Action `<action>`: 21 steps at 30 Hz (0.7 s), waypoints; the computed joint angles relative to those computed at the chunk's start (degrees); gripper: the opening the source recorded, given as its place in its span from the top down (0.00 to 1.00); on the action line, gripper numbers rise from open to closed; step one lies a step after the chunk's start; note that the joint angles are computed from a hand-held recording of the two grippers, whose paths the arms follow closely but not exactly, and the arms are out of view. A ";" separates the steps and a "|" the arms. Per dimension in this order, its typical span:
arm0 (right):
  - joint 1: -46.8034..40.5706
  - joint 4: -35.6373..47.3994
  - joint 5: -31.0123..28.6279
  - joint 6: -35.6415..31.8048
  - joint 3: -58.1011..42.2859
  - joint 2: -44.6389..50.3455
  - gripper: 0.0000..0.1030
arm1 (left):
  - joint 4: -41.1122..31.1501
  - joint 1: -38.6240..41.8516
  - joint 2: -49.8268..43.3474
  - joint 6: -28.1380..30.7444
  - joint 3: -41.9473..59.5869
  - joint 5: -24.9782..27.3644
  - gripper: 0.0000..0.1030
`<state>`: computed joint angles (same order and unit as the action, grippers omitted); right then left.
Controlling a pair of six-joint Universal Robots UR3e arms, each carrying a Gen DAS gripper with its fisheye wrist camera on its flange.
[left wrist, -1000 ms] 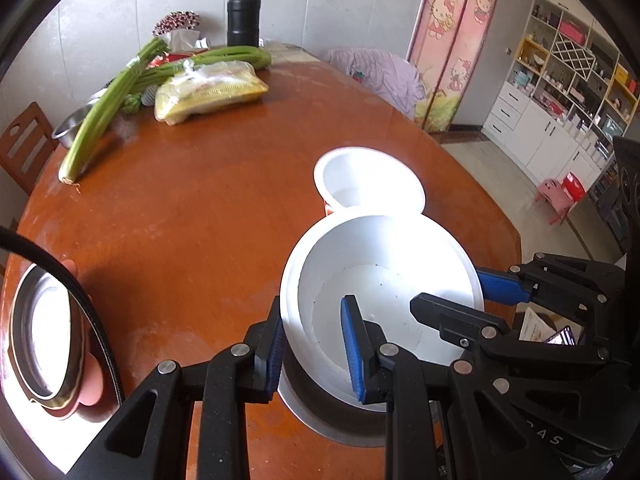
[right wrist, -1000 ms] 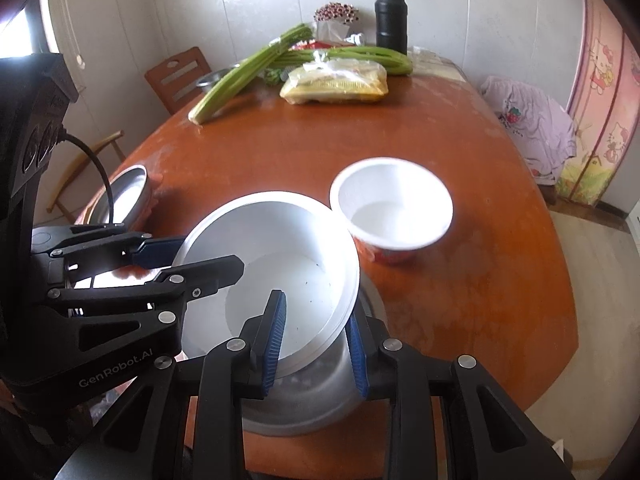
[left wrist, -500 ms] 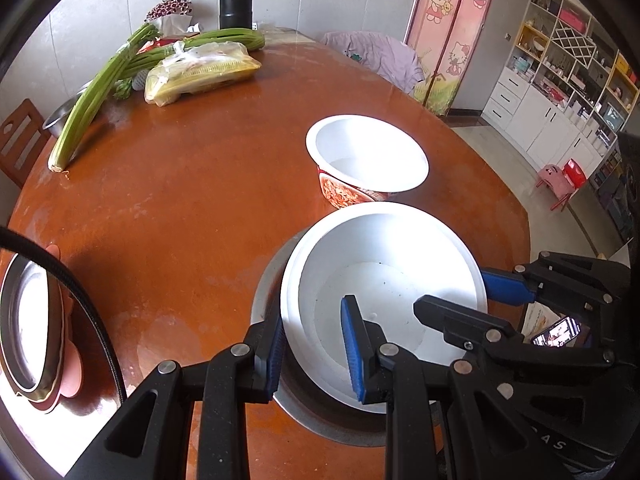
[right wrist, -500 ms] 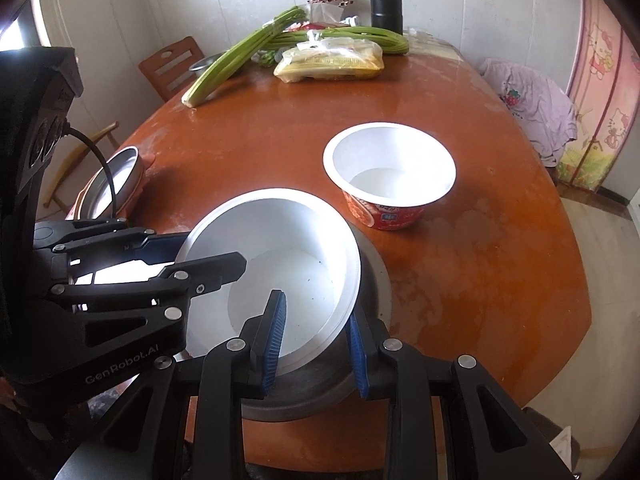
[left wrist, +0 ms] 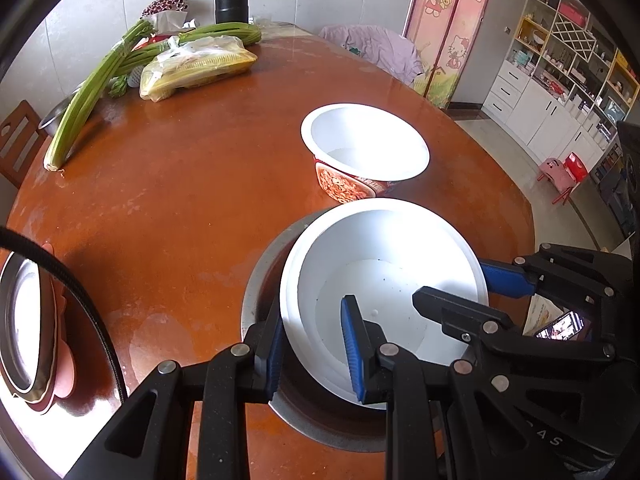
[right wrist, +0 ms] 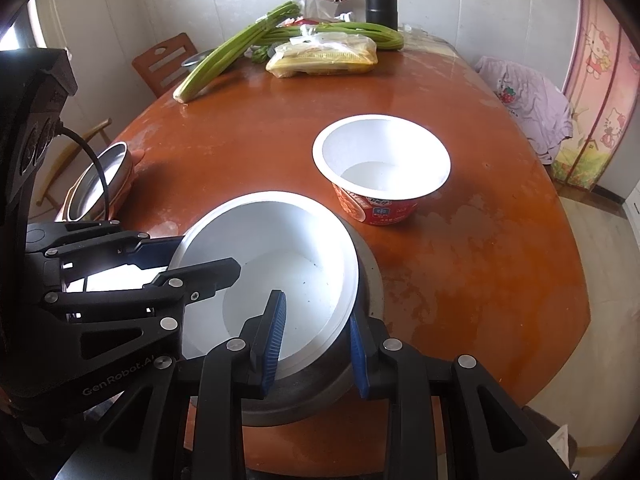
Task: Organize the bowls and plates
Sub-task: 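Open the right gripper to release the white bowl into the steel bowl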
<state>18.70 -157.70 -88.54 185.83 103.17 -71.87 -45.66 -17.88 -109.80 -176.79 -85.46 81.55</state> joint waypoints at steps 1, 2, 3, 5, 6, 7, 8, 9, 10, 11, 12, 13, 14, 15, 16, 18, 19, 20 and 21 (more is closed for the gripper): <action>-0.03 0.05 0.02 0.02 0.01 0.03 0.69 | -0.07 -0.02 -0.15 -0.04 0.14 -0.01 0.75; -0.11 0.05 0.11 0.03 0.10 0.01 0.69 | -0.09 -0.04 -0.23 -0.03 0.17 -0.02 0.75; -0.20 0.02 0.22 0.03 0.19 0.00 0.69 | -0.10 -0.02 -0.32 -0.01 0.19 -0.04 0.75; -0.32 -0.16 0.44 0.11 0.41 -0.06 0.69 | -0.16 0.04 -0.57 0.00 0.31 -0.13 0.74; -0.35 -0.13 0.44 0.08 0.43 -0.05 0.69 | -0.24 0.08 -0.67 0.01 0.37 -0.19 0.74; -0.45 0.02 0.57 0.06 0.36 -0.06 0.69 | -0.31 0.12 -0.75 0.02 0.40 -0.21 0.74; -0.53 0.04 0.74 0.04 0.38 -0.08 0.69 | -0.30 0.09 -0.84 0.03 0.45 -0.13 0.74; -0.56 0.04 0.77 -0.04 0.38 -0.09 0.69 | -0.28 0.13 -0.90 0.04 0.48 -0.12 0.74; -0.60 0.10 0.81 -0.03 0.34 -0.09 0.69 | -0.21 0.21 -0.91 0.07 0.45 -0.18 0.74; -0.58 0.15 0.81 -0.08 0.30 -0.07 0.69 | -0.21 0.14 -0.88 0.05 0.41 -0.18 0.74; -0.59 0.10 0.84 -0.14 0.32 -0.06 0.69 | -0.22 0.12 -0.87 0.02 0.42 -0.16 0.74; -0.65 0.02 0.91 -0.09 0.42 -0.09 0.69 | -0.12 0.16 -0.85 0.02 0.35 -0.24 0.74; -0.68 -0.04 0.94 -0.07 0.47 -0.10 0.69 | -0.08 0.16 -0.90 0.07 0.37 -0.25 0.74; -0.66 -0.21 0.90 -0.11 0.55 -0.09 0.70 | -0.18 0.15 -0.90 0.05 0.42 -0.17 0.74; -0.72 -0.02 0.93 -0.07 0.51 -0.12 0.70 | -0.02 0.19 -0.82 0.05 0.30 -0.26 0.74; -0.63 0.10 0.70 -0.23 0.39 -0.09 0.70 | 0.07 0.21 -0.77 0.12 0.18 -0.21 0.74; -0.57 0.03 0.57 -0.27 0.40 -0.08 0.70 | 0.18 0.24 -0.72 0.07 0.09 -0.26 0.74; -0.46 0.14 0.31 -0.34 0.25 0.00 0.70 | 0.24 0.26 -0.67 0.09 0.01 -0.28 0.73; -0.39 0.12 0.18 -0.34 0.22 0.00 0.70 | 0.29 0.29 -0.60 0.05 -0.07 -0.21 0.73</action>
<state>18.31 -157.58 -88.36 185.48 103.39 -71.86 -45.37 -17.59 -110.41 -176.74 -85.53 81.33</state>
